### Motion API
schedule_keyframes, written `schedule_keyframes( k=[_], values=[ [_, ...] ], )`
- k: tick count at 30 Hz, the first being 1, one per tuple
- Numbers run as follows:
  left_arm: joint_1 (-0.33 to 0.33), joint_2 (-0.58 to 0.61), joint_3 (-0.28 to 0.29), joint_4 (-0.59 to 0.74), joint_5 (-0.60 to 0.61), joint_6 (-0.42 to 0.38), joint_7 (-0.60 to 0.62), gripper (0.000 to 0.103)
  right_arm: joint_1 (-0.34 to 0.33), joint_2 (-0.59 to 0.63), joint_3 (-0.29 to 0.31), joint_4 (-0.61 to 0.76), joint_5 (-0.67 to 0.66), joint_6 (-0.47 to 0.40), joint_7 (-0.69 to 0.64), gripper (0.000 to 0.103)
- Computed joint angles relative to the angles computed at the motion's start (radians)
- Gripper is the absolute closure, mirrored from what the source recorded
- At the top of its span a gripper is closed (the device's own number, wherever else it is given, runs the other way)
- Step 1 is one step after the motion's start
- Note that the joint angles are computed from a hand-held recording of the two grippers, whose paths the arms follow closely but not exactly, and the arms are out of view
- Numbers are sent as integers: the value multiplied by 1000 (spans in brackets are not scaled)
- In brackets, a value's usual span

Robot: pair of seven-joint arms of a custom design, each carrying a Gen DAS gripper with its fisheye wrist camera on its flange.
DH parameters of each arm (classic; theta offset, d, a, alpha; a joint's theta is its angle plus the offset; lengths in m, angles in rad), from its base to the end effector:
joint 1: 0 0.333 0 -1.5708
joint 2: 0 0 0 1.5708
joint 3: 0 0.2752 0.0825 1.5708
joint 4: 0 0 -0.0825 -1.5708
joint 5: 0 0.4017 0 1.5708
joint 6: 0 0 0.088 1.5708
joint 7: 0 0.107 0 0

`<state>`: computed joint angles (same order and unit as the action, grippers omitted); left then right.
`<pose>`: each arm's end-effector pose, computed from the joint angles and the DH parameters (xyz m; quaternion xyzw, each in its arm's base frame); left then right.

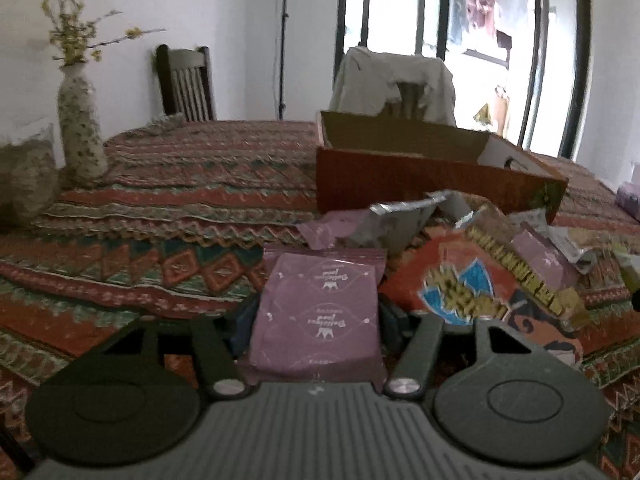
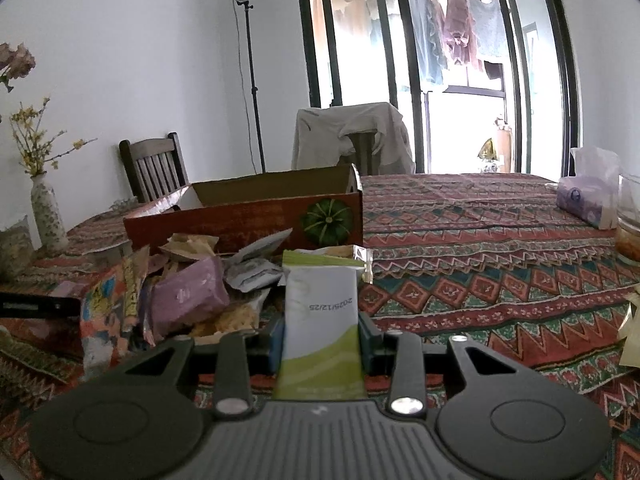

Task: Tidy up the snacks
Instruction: 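Carry both packets into the cardboard box and open both tools to release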

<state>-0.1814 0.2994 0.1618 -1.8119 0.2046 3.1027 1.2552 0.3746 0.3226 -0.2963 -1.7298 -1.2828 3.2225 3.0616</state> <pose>0.6824 -0.0409 0.4508 -0.6403 0.6012 -0.3441 0.3320 0.6469 0.1627 0.4327 -0.5962 0.6016 -0.3203 0.4243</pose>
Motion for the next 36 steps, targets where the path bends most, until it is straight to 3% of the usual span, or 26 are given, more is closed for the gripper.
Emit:
schedule_keyframes(
  k=[2, 5, 9, 16, 21, 25, 29, 36],
  values=[
    [7, -27, -2, -29, -12, 23, -8, 41, 10, 2, -13, 5, -17, 5, 19, 67],
    [-38, -53, 60, -50, 21, 56, -60, 41, 19, 2, -22, 16, -51, 9, 51, 67],
    [-58, -68, 82, -54, 19, 94, -64, 41, 19, 9, -22, 51, -134, 7, 128, 67],
    [22, -45, -37, 1, -107, 124, 67, 41, -42, 22, 51, 114, -200, -17, 167, 67],
    [48, 3, -89, 82, -186, 115, 145, 41, -74, 54, 87, 182, -223, -25, 179, 67],
    [79, 52, -143, 165, -252, 94, 213, 41, -85, 93, 95, 241, -147, -24, 108, 67],
    [71, 119, -150, 279, -288, 58, 251, 41, -87, 149, 95, 311, -27, -22, 0, 67],
    [59, 289, -149, 558, -294, -36, 264, 41, -175, 300, 220, 512, 258, -65, -315, 67]
  ],
)
